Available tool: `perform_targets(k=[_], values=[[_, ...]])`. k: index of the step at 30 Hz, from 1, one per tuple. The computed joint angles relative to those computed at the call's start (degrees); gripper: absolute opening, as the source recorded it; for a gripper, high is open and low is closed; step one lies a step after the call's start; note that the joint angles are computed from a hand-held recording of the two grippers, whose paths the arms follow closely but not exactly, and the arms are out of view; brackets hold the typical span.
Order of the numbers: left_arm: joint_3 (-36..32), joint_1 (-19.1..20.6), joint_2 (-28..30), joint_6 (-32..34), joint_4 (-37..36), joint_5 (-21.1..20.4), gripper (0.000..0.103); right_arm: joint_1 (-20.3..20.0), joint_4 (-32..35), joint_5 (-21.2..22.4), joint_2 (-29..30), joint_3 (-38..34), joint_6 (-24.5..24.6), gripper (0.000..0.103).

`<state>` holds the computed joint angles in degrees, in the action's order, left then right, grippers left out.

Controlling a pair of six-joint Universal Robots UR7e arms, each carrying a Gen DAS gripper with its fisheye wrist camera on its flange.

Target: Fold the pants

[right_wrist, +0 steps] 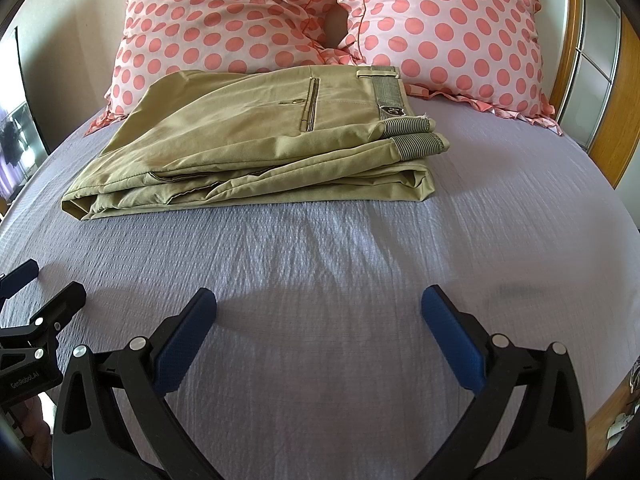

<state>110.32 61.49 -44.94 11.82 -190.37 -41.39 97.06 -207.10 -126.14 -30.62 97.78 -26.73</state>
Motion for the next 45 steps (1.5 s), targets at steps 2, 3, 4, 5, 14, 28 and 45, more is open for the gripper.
perform_targets(k=[2, 3, 4, 5, 14, 28, 45], values=[[0.00, 0.00, 0.00, 0.00, 0.00, 0.00, 0.101, -0.01, 0.02, 0.03, -0.05, 0.04, -0.03, 0.102], [0.00, 0.00, 0.00, 0.00, 0.00, 0.00, 0.101, -0.02, 0.06, 0.04, -0.08, 0.06, -0.03, 0.102], [0.00, 0.00, 0.01, -0.05, 0.01, 0.02, 0.101, -0.02, 0.03, 0.05, -0.08, 0.09, -0.05, 0.102], [0.01, -0.01, 0.03, -0.03, -0.04, 0.03, 0.101, -0.02, 0.01, 0.05, -0.08, 0.12, -0.05, 0.102], [-0.02, 0.03, 0.01, 0.12, -0.10, -0.05, 0.101, -0.04, 0.08, 0.10, -0.16, 0.18, -0.10, 0.102], [-0.21, 0.04, -0.17, -0.41, 1.06, 0.01, 0.101, -0.06, 0.19, 0.15, -0.27, 0.28, -0.11, 0.102], [-1.61, 0.02, -1.00, -3.45, 7.15, 0.03, 0.101, -0.07, 0.16, 0.19, -0.35, 0.37, -0.17, 0.102]])
